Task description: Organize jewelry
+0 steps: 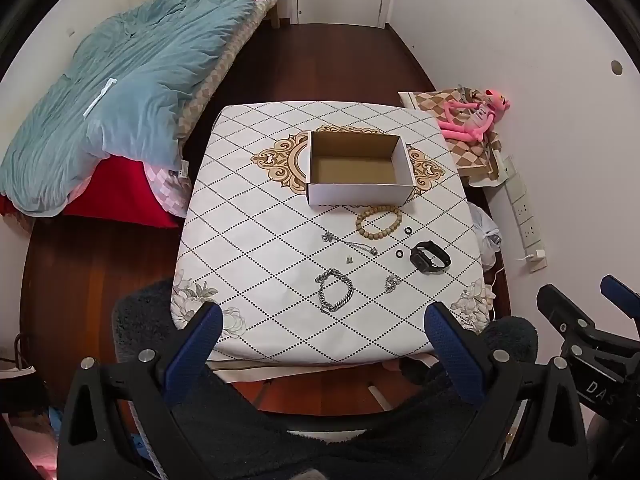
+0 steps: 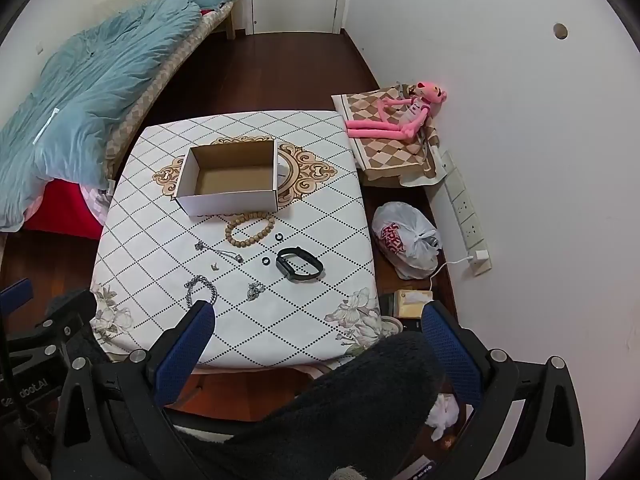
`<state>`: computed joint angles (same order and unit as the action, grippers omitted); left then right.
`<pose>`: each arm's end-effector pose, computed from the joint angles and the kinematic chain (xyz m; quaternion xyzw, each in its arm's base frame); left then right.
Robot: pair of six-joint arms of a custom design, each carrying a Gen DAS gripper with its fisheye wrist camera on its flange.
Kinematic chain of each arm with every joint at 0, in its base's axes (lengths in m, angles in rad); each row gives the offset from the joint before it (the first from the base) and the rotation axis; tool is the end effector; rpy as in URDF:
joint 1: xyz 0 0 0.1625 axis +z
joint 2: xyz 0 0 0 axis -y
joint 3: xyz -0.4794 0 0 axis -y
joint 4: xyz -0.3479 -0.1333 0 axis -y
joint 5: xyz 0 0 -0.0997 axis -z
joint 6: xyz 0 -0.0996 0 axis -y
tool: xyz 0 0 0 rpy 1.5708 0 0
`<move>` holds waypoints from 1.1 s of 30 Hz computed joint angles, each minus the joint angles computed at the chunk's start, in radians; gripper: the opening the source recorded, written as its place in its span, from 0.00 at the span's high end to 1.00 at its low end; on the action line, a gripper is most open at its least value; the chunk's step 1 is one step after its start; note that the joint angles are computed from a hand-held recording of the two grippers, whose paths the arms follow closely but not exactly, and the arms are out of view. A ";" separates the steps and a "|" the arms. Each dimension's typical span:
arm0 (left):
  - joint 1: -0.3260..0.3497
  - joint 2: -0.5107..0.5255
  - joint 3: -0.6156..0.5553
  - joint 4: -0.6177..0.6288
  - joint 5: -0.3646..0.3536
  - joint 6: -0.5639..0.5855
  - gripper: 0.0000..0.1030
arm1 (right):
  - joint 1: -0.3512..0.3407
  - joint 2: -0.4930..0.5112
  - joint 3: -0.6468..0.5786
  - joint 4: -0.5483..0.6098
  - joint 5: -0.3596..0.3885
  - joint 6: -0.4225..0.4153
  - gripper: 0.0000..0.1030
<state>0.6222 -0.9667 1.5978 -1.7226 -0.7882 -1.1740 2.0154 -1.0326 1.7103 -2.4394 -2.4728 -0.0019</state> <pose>-0.3763 -0.5204 0.2431 -0.0110 0.9025 -0.2164 0.3723 0.3192 -0.5417 0.3143 0.1578 -0.8829 0.1789 0.4045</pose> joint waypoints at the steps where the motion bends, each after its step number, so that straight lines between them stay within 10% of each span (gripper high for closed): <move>1: 0.001 -0.005 0.010 -0.027 -0.004 0.010 0.00 | 0.000 0.000 -0.001 0.004 0.001 0.003 0.00; 33: -0.011 -0.006 -0.004 0.007 0.002 -0.009 0.00 | 0.010 0.001 -0.015 0.043 0.008 0.020 0.00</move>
<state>0.6109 -0.9724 1.5939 -1.7152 -0.7865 -1.1828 2.0254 -1.0316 1.6951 -2.3966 -2.4646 0.0179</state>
